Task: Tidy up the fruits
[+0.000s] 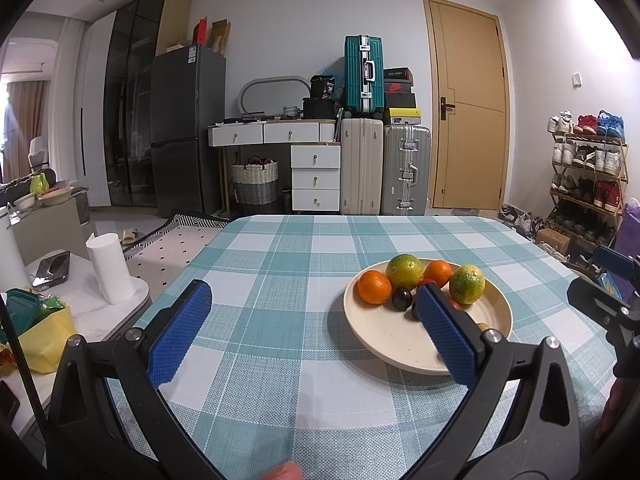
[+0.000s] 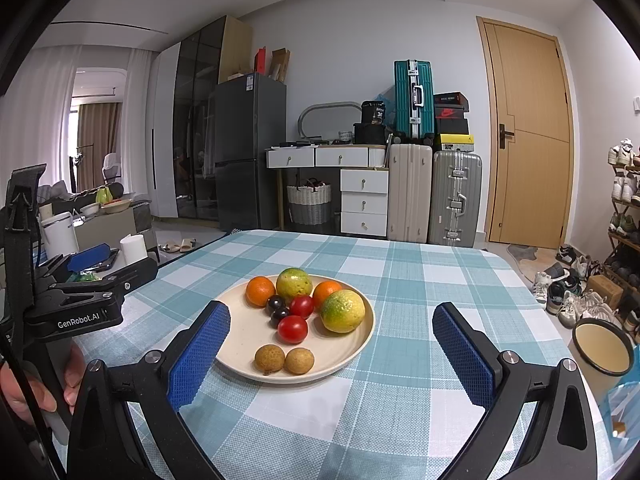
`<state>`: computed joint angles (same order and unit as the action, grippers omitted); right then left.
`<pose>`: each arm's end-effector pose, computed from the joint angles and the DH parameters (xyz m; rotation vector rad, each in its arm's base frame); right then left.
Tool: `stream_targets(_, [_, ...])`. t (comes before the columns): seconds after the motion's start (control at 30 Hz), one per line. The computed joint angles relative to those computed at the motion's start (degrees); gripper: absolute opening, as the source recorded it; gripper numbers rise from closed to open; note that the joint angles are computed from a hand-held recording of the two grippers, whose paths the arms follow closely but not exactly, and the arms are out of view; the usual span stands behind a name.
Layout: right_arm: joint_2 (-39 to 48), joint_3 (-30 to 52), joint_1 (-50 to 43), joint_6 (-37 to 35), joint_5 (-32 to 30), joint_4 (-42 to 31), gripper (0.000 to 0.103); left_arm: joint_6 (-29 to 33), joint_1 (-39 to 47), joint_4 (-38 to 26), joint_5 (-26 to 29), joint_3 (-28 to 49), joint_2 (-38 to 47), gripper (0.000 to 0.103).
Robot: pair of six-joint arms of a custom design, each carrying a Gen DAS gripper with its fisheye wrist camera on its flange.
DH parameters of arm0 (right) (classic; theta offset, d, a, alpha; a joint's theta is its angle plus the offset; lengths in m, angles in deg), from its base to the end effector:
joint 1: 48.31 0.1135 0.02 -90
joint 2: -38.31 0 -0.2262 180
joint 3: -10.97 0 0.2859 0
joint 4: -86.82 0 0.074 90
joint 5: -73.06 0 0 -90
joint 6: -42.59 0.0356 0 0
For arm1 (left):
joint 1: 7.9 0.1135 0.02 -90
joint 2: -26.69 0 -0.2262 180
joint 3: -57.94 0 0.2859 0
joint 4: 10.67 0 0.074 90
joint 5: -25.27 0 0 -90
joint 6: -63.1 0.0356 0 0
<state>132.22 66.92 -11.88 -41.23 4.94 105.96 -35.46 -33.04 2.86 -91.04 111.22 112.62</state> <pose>0.2993 0.2044 0.1288 -0.2369 1.8625 0.1487 0.3188 -0.1322 0.1502 -0.0376 1.8685 0.0320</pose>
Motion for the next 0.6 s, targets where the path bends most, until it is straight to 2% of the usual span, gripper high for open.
stream_targets(0.5, [1.0,0.8,-0.5,0.8,-1.0,-0.2,0.103,0.2,-0.1,-0.6,0.6,-0.1,-0.6,0.102])
stream_targets(0.6, [1.7,1.7,-0.9,1.3,-1.8,-1.1,0.103,-0.6,-0.3,-2.8,0.4,1.1,-0.2,0.102])
